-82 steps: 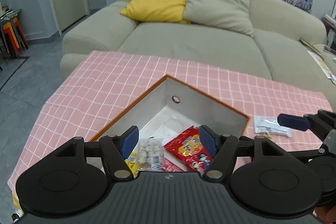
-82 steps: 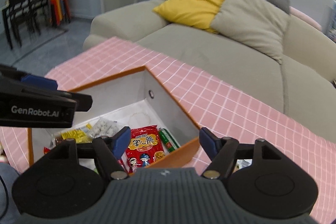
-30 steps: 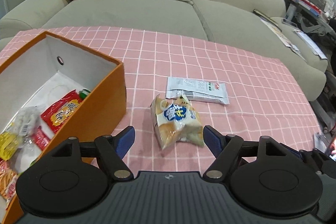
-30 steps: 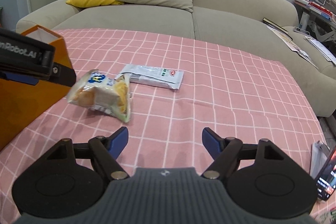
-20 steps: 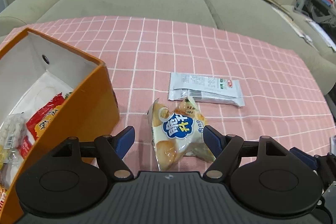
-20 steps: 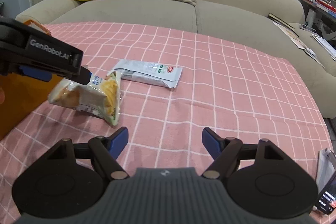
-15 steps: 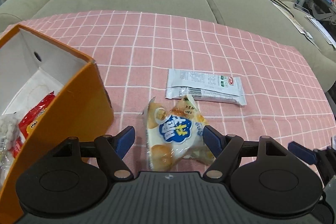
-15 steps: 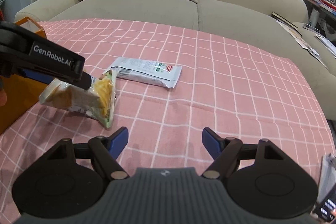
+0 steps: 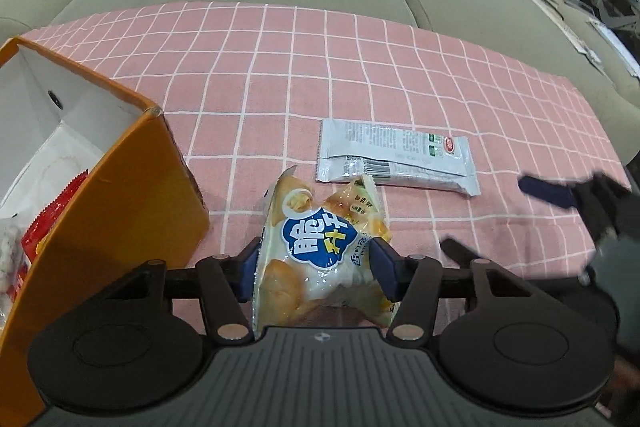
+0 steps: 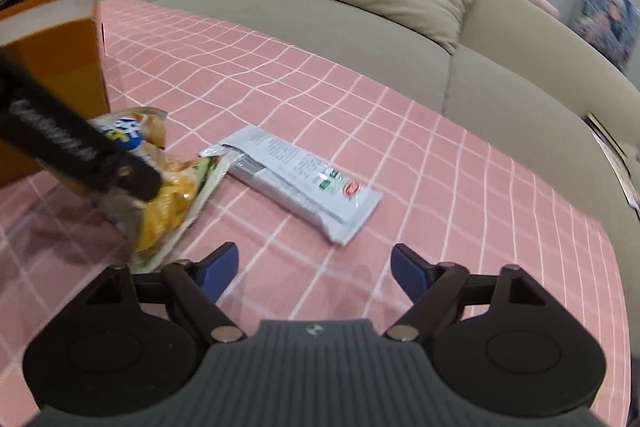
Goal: Organize snacks
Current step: 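Grasp the bread bag with the left tool while the right tool grasps the white bar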
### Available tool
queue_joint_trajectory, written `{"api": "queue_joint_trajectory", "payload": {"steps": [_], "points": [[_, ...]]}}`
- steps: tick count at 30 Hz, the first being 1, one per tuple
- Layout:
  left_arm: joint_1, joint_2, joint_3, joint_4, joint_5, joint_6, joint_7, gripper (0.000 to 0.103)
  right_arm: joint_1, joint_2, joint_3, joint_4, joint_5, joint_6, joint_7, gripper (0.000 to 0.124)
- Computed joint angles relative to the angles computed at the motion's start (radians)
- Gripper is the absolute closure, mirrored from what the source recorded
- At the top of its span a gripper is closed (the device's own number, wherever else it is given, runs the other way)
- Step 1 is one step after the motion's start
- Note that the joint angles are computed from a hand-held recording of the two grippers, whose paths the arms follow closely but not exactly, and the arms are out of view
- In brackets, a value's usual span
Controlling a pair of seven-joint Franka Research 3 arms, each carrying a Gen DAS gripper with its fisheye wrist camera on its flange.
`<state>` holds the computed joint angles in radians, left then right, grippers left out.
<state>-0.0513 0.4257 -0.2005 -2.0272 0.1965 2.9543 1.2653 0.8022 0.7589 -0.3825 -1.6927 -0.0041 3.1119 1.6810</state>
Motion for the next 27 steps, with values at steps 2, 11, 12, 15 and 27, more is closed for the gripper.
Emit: {"api": "queue_joint_trajectory", "payload": {"steps": [2,11,12,15,27], "points": [[-0.006,0.002,0.006,0.009,0.005,-0.021,-0.003,0.043,-0.069,0.03,0.062,0.064,-0.01,-0.022,-0.051,0.042],[-0.012,0.006,0.015,0.026,0.014,-0.07,-0.005,0.048,-0.303,0.18,0.31,0.377,0.022,-0.159,-0.248,0.025],[-0.012,0.007,0.014,0.029,0.014,-0.074,-0.004,0.048,-0.313,0.203,0.321,0.42,0.028,-0.194,-0.259,0.025],[-0.013,0.008,0.016,0.033,0.012,-0.08,-0.006,0.048,-0.35,0.246,0.368,0.503,0.055,-0.271,-0.291,0.025],[-0.006,-0.007,0.007,0.022,-0.005,-0.09,-0.004,0.056,-0.325,0.155,0.362,0.359,0.114,-0.244,-0.215,0.051]]}}
